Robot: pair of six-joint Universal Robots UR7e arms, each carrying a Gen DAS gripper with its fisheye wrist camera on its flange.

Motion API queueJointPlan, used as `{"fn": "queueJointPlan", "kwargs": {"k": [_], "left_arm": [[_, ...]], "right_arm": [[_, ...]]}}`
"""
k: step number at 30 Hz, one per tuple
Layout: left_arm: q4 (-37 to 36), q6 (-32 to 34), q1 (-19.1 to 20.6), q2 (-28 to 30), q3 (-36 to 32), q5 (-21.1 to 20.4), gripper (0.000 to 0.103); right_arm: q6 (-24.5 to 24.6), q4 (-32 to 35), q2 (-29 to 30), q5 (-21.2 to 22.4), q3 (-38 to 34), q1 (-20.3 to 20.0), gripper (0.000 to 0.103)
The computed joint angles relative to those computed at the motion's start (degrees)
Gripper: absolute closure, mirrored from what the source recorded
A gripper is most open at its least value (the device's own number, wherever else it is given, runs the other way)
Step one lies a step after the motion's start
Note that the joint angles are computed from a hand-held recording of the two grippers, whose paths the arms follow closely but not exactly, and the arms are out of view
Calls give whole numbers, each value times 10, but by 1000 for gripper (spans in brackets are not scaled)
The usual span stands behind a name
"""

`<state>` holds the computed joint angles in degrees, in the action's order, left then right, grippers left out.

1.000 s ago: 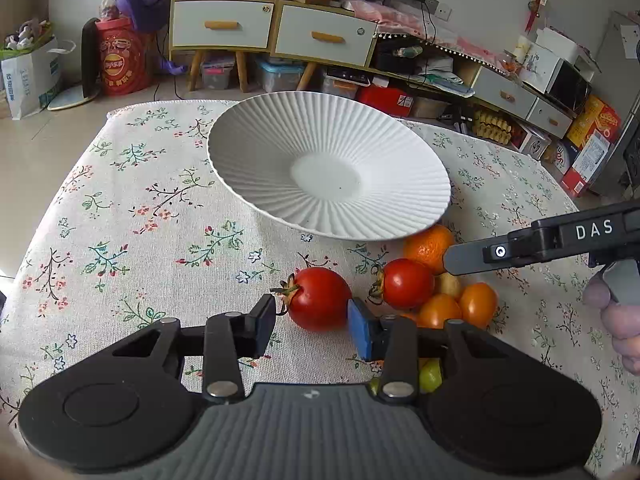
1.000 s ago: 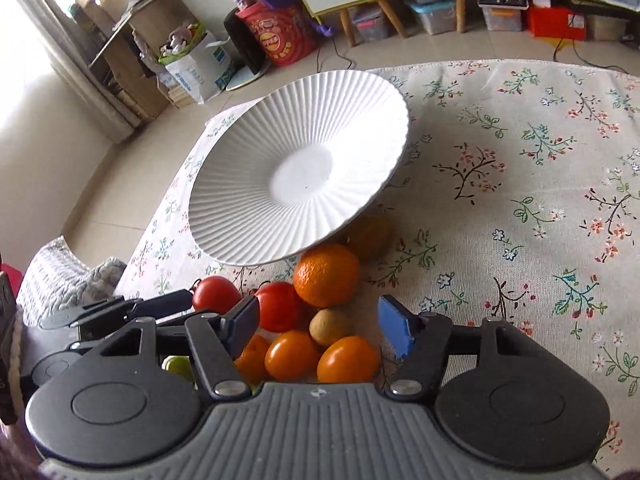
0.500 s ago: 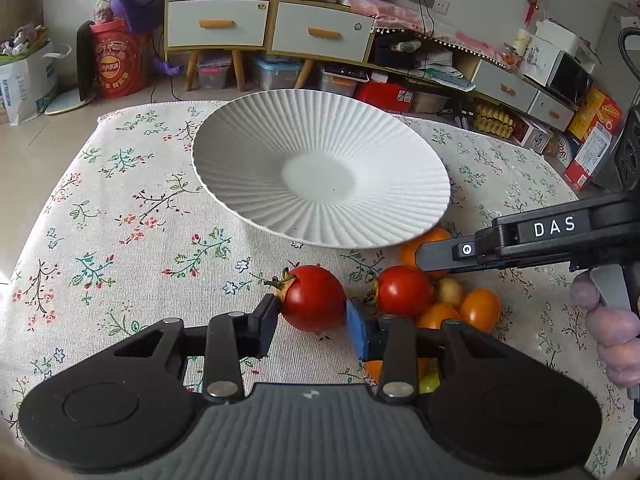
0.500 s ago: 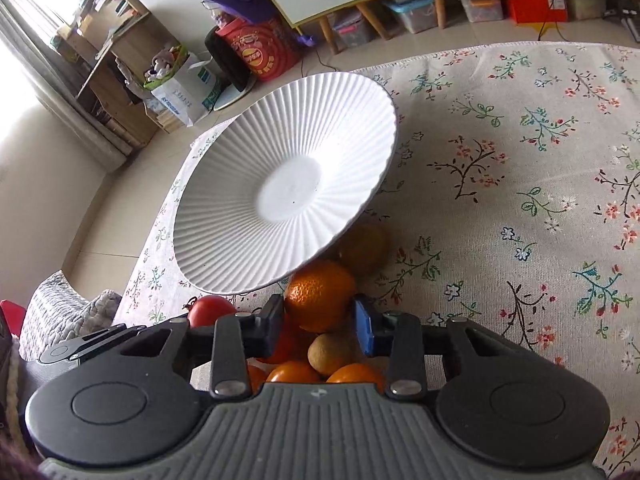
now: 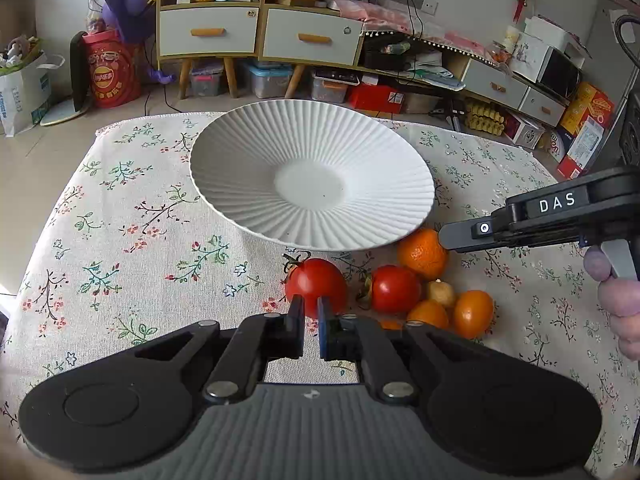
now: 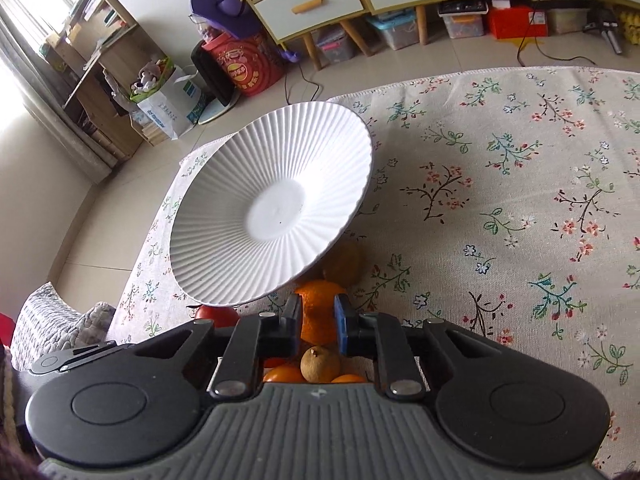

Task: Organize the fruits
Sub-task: 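Lift the tomato with the left gripper while the right gripper carries the orange over the plate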

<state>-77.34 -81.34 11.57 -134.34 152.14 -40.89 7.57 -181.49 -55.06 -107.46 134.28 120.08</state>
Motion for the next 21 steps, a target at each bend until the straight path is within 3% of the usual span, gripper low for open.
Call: {"fn": "queueJointPlan", "kwargs": {"k": [4, 7, 12, 19, 21], "left_arm": [[-9, 3, -4, -1, 6, 9, 67], [-45, 17, 13, 24, 10, 16, 60], [-81, 36, 42, 64, 12, 18, 60], [-89, 34, 57, 53, 16, 20, 61], [-94, 36, 60, 48, 17, 16, 66]], "right_arm": [[2, -4, 3, 10, -1, -2, 77], [-2, -11, 10, 15, -2, -2, 65], [-11, -13, 25, 20, -6, -5, 62], [-15, -13, 43, 10, -13, -8, 61], [-21, -16, 46, 12, -14, -9, 61]]}}
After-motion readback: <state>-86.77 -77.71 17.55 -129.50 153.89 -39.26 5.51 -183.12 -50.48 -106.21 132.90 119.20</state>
